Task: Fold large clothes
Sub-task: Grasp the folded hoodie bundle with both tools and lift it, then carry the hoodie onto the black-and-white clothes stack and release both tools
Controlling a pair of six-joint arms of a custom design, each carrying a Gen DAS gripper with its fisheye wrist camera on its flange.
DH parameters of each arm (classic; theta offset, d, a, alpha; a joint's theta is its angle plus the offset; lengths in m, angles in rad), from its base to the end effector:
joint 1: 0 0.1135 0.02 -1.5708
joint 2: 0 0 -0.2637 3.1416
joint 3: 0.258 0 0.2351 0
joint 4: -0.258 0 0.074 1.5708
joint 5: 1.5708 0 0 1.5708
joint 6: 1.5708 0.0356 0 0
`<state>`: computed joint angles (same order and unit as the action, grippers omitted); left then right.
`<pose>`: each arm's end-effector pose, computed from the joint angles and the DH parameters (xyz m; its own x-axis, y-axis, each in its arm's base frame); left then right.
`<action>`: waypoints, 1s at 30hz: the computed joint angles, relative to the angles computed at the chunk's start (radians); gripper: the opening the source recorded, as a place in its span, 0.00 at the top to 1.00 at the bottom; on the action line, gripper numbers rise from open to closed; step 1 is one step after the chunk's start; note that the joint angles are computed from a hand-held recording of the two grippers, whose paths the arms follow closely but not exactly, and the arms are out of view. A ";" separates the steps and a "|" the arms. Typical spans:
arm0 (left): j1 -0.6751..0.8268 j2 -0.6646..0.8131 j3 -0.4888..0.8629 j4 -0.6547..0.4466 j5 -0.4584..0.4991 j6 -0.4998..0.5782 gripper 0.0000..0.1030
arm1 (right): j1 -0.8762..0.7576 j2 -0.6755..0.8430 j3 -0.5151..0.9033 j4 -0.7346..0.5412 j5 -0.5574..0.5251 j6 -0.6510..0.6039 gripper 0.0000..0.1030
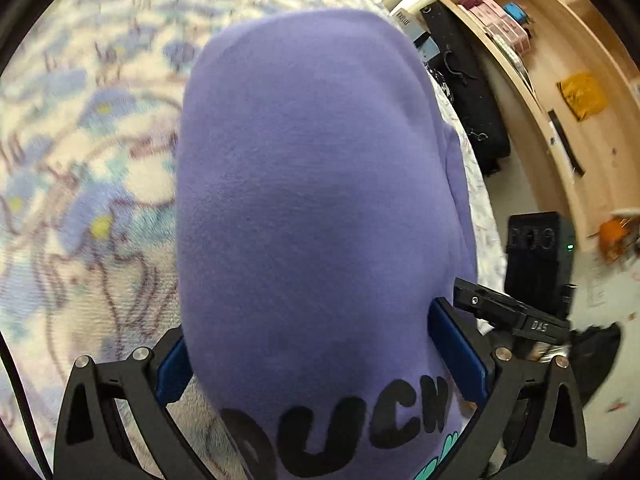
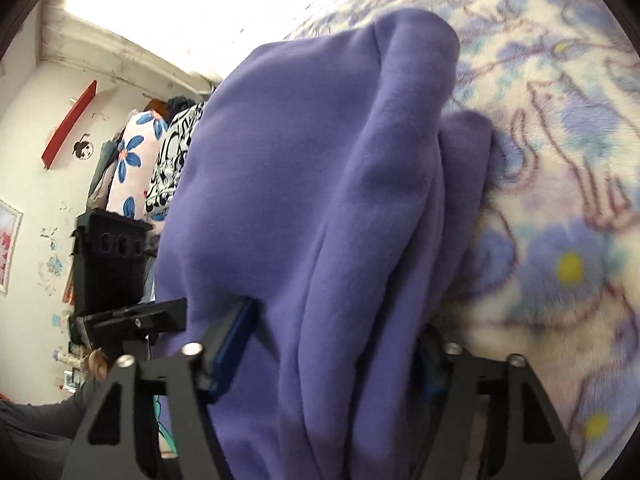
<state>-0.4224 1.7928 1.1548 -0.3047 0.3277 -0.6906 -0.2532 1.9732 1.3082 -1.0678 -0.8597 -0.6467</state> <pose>0.3234 -0.1579 0.1964 -0.9261 -0.2450 -0.2871 -0.0379 0.8172 -0.5751 0.3199 -0.0549 0.1671 -0.9323 -0.1650 -0.3218 -0.3508 0.6288 0.6939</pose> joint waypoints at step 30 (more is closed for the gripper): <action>1.088 -0.411 0.333 -1.079 0.293 0.973 0.01 | 0.911 -0.405 -0.169 0.819 0.097 1.195 0.45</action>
<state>0.6661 1.3822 1.4882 -1.3833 0.6208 0.2820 0.6579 1.5682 1.1388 -0.2484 -0.7629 0.5482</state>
